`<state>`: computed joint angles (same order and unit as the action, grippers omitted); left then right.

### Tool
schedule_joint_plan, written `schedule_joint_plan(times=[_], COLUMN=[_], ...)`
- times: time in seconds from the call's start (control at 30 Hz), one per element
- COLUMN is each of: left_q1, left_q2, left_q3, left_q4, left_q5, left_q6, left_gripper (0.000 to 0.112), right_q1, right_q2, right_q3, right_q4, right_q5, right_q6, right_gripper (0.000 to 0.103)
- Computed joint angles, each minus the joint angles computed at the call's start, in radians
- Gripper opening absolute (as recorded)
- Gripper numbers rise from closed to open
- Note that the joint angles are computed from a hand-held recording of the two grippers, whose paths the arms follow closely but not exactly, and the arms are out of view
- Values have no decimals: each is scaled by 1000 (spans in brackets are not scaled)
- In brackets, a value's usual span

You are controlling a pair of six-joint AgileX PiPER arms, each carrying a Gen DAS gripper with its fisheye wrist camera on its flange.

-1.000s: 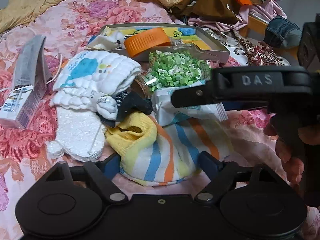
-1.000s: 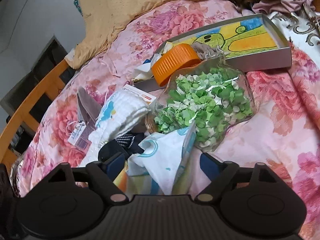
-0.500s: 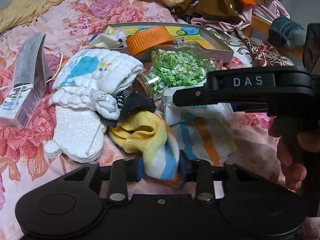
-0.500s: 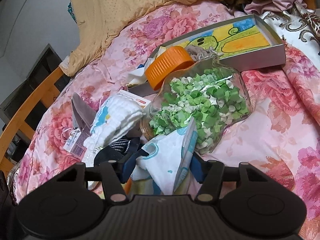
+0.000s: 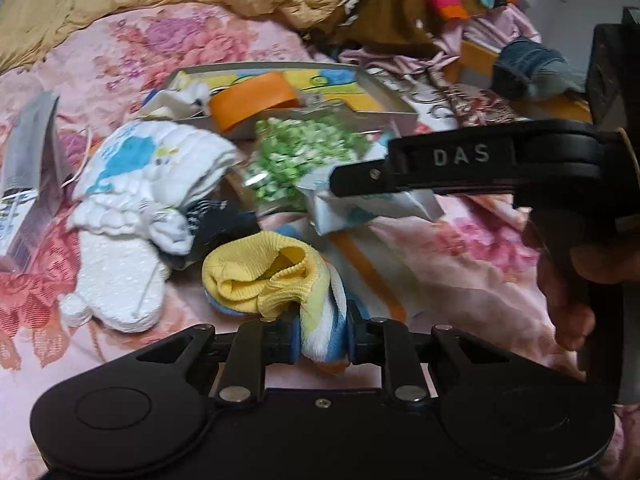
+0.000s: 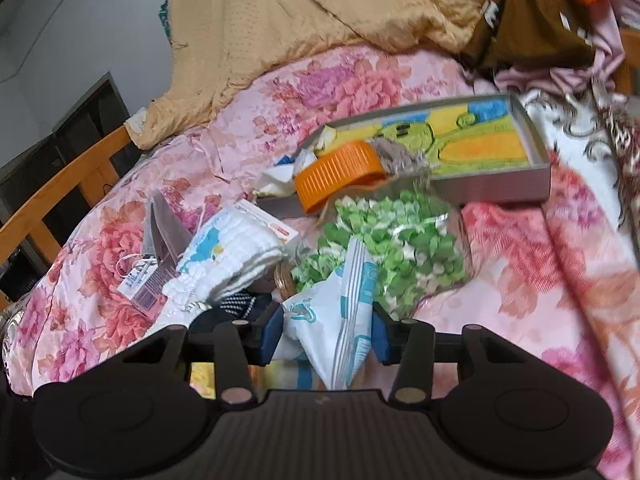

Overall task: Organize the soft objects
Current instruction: 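Carry the sock in the left tool and the cloth in the right tool to the frog tray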

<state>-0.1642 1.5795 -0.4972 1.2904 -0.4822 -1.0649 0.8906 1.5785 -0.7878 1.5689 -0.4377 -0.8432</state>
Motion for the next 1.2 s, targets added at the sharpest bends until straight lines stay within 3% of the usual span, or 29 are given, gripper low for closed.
schedule_joint_plan(times=[0.23,0.4,0.57,0.7,0.97,1.2], left_q1=[68,47,-5,11,-17,-25], left_q2=[-5,-70,-154,-169,-204,-218], left_q3=[-14,12,69,79,140,163], left_q4=[149,89,-93,-124,-449,-557], left_q5=[-123,-108,-63,-85,-120,-152], left_q6=[-166,-81,146,176,485,585], left_gripper=[22,21,21,20,20,19], right_q1=[40,55,55,50,53,65], right_q2=[-54,-100,-124,-131,-137,-132], right_q3=[-9,2,31,48,67,60], right_q4=[75,63,-6,-40,-82,-82], right_q5=[-79,-139,-172,-177,-188,-193], right_q6=[-179,-190,-112,-70,-11,-24], right_gripper=[48,48,48,48,48,48])
